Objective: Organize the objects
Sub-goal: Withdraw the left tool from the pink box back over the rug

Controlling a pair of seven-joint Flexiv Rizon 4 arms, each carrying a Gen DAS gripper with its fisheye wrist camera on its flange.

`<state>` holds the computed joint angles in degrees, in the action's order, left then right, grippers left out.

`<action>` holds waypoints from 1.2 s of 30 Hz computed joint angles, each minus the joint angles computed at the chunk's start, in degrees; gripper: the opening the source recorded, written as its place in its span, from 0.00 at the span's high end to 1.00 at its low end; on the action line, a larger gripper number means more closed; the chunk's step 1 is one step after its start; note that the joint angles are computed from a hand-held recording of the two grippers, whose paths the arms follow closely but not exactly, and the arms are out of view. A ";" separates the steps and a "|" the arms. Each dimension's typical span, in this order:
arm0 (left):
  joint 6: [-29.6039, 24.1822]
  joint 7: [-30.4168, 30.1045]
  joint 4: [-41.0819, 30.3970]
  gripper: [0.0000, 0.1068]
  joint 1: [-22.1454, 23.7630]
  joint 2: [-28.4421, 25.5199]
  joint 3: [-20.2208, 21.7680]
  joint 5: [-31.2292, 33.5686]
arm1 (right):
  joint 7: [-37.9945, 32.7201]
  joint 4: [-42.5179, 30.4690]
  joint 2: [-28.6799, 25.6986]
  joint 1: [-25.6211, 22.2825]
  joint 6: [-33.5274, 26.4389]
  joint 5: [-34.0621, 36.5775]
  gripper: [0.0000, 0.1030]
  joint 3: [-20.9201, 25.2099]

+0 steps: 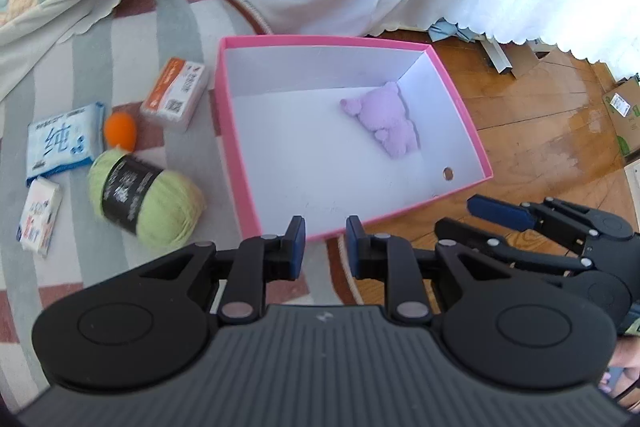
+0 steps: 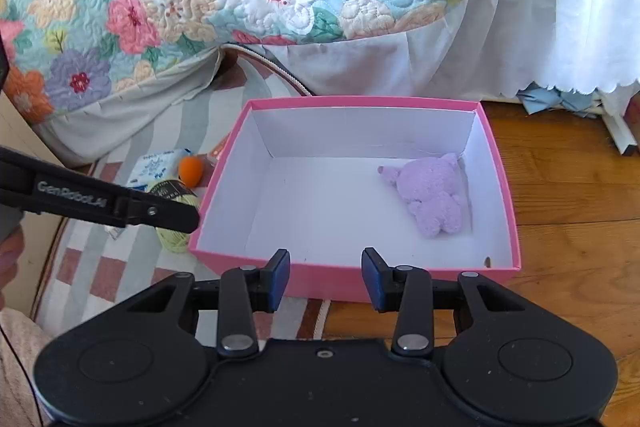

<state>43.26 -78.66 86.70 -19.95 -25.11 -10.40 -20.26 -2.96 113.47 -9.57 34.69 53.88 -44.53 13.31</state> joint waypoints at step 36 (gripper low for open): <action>2.77 6.94 18.44 0.41 5.28 18.79 4.81 -0.21 | -6.81 -11.71 -5.16 9.97 -5.19 -1.39 0.30 1.12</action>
<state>46.02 -71.72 105.14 -14.66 -6.31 -5.59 -20.48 -9.77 101.76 -14.72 44.66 48.69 -45.92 14.43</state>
